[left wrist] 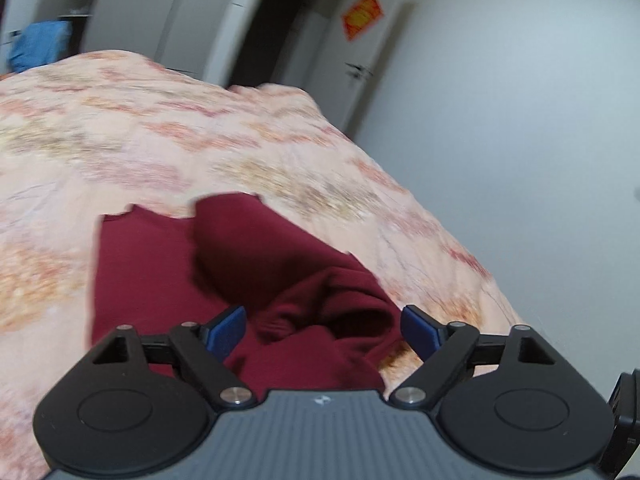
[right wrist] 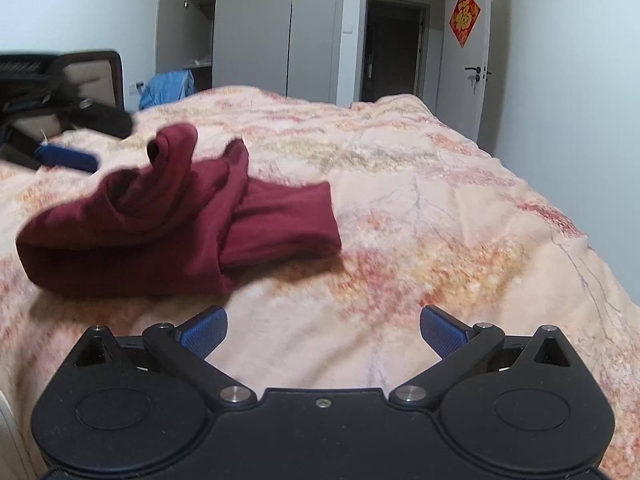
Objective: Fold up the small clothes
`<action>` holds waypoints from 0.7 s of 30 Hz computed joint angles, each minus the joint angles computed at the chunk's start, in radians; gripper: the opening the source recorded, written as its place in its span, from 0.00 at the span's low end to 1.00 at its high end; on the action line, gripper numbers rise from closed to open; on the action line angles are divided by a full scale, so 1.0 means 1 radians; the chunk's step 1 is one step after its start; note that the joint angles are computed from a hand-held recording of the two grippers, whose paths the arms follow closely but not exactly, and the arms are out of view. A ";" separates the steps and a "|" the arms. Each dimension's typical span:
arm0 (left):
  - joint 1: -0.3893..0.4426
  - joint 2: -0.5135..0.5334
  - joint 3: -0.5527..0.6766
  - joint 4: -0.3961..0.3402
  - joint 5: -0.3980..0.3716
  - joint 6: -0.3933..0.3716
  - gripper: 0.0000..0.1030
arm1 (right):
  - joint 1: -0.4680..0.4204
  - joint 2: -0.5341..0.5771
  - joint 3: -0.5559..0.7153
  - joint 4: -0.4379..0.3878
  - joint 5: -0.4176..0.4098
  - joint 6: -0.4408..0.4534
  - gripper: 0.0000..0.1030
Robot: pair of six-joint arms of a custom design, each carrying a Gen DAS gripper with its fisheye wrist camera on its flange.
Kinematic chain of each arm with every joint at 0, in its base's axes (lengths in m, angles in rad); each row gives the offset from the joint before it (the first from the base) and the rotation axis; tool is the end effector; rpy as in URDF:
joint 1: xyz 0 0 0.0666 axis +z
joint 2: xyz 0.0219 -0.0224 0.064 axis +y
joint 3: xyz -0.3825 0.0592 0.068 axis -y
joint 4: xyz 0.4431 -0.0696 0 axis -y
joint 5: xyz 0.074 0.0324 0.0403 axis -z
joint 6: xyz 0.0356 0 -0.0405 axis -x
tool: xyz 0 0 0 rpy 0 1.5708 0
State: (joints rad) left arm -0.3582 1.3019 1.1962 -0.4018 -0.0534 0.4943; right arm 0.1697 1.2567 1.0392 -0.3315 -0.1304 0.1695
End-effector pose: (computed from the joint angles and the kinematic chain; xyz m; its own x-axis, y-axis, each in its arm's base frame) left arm 0.4895 -0.1816 0.4173 -0.5460 -0.3014 -0.7817 0.0538 0.9185 -0.3918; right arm 0.4864 0.0876 0.3626 -0.4603 -0.2486 -0.8523 -0.3596 0.9299 -0.0770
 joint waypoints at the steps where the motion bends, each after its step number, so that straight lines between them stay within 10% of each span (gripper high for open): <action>1: 0.006 -0.023 -0.019 0.003 -0.025 0.024 0.91 | 0.001 0.005 0.006 0.005 -0.009 -0.008 0.99; 8: 0.059 -0.113 -0.086 -0.115 -0.247 0.166 1.00 | 0.014 0.080 0.121 0.014 -0.142 -0.128 0.99; 15: 0.134 -0.117 -0.127 -0.208 -0.210 0.317 1.00 | 0.057 0.193 0.295 -0.036 -0.337 -0.251 0.99; 21: 0.117 -0.112 -0.158 -0.202 -0.172 0.324 0.99 | 0.124 0.313 0.442 -0.168 -0.265 -0.144 0.88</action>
State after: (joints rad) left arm -0.2409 1.1904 1.0386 -0.6035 -0.2258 0.8188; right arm 0.2938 1.5698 1.4815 -0.4990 -0.3957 0.0253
